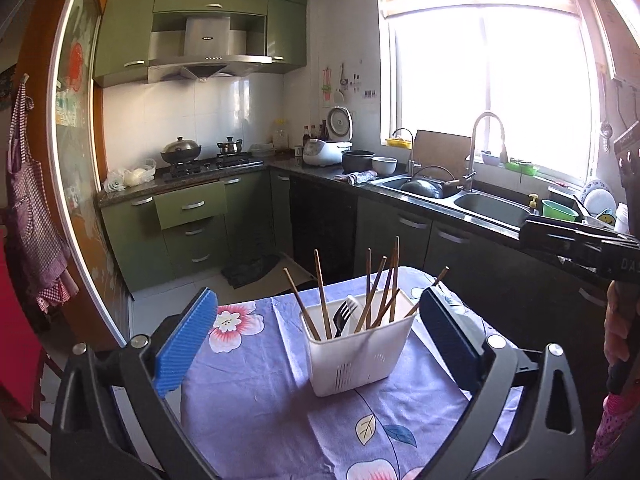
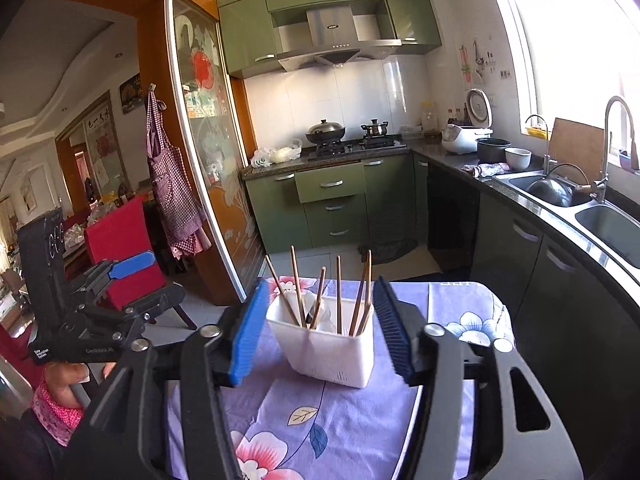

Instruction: Organize utensils

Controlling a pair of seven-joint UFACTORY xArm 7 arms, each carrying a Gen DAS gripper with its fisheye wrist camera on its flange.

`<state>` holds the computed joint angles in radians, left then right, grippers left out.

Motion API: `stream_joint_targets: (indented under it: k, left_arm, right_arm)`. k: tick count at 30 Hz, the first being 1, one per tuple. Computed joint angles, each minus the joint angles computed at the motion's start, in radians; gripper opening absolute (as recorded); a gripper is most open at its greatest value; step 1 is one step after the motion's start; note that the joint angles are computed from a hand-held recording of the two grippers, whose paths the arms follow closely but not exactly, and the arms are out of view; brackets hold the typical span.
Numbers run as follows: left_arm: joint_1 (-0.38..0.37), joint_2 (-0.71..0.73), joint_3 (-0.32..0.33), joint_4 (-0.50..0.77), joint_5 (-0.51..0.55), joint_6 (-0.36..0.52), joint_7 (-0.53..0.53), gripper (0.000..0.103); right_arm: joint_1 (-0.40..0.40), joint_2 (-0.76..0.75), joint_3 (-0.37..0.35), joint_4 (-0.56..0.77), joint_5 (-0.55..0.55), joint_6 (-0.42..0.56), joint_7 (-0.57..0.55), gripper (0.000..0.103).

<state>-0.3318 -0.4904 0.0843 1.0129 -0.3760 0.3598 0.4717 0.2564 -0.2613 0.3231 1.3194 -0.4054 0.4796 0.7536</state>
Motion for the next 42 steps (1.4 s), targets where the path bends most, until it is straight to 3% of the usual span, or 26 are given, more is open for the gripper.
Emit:
stream_joint_targets:
  k: [4, 9, 14, 16, 26, 42]
  left_arm:
    - [0.011, -0.156, -0.007, -0.159, 0.002, -0.013, -0.016, 0.096]
    - [0.032, -0.316, -0.033, -0.328, 0.062, -0.012, -0.071, 0.096]
    - [0.054, -0.439, -0.046, -0.431, 0.102, 0.017, -0.154, 0.096]
    - [0.073, -0.484, -0.056, -0.458, 0.119, 0.034, -0.196, 0.096]
    - [0.094, -0.671, -0.076, -0.539, 0.194, 0.079, -0.312, 0.096]
    - [0.097, -0.733, -0.061, -0.564, 0.231, 0.147, -0.346, 0.096]
  right_arm:
    - [-0.032, -0.194, 0.06, -0.224, -0.031, -0.041, 0.123, 0.081]
    - [-0.055, -0.385, 0.157, -0.417, 0.012, 0.014, 0.223, 0.086]
    - [-0.104, -0.564, 0.284, -0.527, 0.024, 0.075, 0.348, 0.093]
    - [-0.123, -0.625, 0.334, -0.538, 0.021, 0.113, 0.382, 0.098]
    - [-0.181, -0.694, 0.449, -0.482, 0.038, 0.196, 0.394, 0.098]
    - [-0.194, -0.649, 0.477, -0.465, 0.047, 0.234, 0.394, 0.098]
